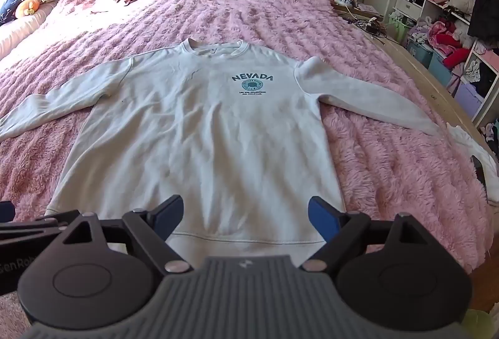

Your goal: Fold small clothes

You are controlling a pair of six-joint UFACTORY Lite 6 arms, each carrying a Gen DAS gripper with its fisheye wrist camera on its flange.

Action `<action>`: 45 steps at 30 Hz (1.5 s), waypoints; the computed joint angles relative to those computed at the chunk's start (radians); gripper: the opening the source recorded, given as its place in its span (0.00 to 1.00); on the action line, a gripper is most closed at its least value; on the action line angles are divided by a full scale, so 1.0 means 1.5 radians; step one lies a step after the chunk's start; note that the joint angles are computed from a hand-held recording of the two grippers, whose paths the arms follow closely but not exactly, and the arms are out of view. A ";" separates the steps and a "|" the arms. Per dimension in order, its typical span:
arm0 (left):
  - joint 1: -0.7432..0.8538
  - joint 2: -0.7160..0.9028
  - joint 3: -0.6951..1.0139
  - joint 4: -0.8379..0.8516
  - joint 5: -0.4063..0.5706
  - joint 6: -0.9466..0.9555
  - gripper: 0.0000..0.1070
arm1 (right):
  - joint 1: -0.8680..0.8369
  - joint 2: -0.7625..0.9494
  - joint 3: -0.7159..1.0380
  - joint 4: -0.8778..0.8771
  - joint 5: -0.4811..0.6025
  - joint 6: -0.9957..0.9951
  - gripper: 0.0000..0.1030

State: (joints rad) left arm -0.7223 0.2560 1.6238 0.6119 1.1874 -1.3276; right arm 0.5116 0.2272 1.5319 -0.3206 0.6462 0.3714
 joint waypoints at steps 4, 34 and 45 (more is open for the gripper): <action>-0.001 0.002 0.004 -0.002 0.004 0.002 0.91 | 0.000 0.001 0.002 0.002 0.001 0.000 0.81; 0.004 -0.028 -0.061 -0.001 -0.026 -0.016 0.91 | -0.010 -0.010 -0.009 0.013 -0.001 -0.012 0.81; 0.006 -0.023 -0.055 -0.009 -0.024 -0.008 0.91 | -0.007 0.002 0.001 0.007 0.002 -0.001 0.81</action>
State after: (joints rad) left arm -0.7138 0.2208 1.5413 0.5986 1.1517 -1.3395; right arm 0.5018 0.2296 1.5337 -0.3105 0.6486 0.3702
